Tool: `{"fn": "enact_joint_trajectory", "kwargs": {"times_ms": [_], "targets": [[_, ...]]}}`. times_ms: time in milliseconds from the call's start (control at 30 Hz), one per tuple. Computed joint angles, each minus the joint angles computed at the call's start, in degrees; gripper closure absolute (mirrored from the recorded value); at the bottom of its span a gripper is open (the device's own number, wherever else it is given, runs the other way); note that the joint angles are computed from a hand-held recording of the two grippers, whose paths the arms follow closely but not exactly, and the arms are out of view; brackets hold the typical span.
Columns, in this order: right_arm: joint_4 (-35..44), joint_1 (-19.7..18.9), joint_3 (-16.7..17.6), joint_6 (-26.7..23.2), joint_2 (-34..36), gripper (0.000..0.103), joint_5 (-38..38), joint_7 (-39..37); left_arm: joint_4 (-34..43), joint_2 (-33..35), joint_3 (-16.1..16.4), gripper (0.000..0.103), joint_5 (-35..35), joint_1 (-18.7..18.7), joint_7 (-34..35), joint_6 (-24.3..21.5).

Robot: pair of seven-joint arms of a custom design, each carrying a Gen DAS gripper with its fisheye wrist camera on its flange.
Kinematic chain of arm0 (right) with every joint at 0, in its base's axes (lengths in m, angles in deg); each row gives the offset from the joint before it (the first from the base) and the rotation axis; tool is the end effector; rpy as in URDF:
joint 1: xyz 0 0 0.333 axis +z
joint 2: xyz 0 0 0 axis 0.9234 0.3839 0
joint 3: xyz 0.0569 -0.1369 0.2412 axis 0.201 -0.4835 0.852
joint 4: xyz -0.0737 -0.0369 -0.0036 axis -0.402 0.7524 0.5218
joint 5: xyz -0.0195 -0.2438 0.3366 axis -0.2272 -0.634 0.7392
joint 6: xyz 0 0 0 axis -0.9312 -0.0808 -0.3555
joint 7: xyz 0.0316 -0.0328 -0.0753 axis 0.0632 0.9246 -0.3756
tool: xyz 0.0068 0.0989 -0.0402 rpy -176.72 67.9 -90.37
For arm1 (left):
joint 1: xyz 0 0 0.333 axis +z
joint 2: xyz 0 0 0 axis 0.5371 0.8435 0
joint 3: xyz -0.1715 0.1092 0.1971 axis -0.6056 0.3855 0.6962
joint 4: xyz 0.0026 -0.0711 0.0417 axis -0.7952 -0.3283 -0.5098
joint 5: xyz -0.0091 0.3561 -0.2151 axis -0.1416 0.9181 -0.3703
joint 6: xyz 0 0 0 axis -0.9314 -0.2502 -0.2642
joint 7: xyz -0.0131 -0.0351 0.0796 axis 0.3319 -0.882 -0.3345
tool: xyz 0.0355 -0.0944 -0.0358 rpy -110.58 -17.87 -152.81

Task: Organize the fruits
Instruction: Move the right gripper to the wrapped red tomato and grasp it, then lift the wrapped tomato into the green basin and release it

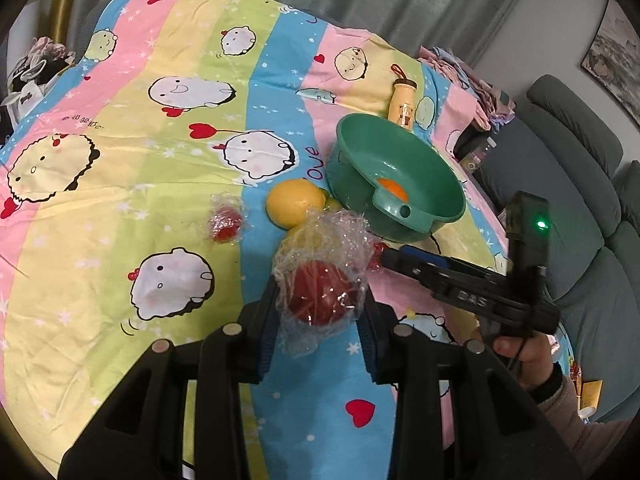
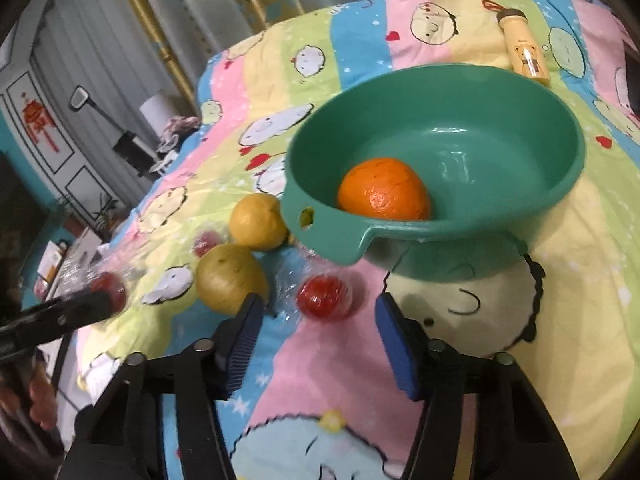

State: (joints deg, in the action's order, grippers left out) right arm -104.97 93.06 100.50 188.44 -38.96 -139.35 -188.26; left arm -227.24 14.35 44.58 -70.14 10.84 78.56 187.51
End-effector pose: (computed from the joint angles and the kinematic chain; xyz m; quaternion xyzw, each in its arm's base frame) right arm 0.3902 0.3897 0.4031 -0.5697 0.7186 -0.1547 0.3676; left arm 0.4203 -0.1640 0.4558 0.4680 -0.7857 0.4044 0.0104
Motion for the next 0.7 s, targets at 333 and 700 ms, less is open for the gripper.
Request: {"fn": "enact_joint_trajectory", "kwargs": {"times_ms": [333,700], "targets": [[3.21,1.73,-2.1,-1.68,4.3,0.067,3.09,-3.06,0.38,1.09,0.87,0.068,-1.97,0.68,1.62,-0.7],[1.8,2.34,-1.17,-1.11,1.15,0.067,3.15,-2.68,0.26,0.85,0.96,0.068,-3.68,1.77,3.09,-1.86]]}}
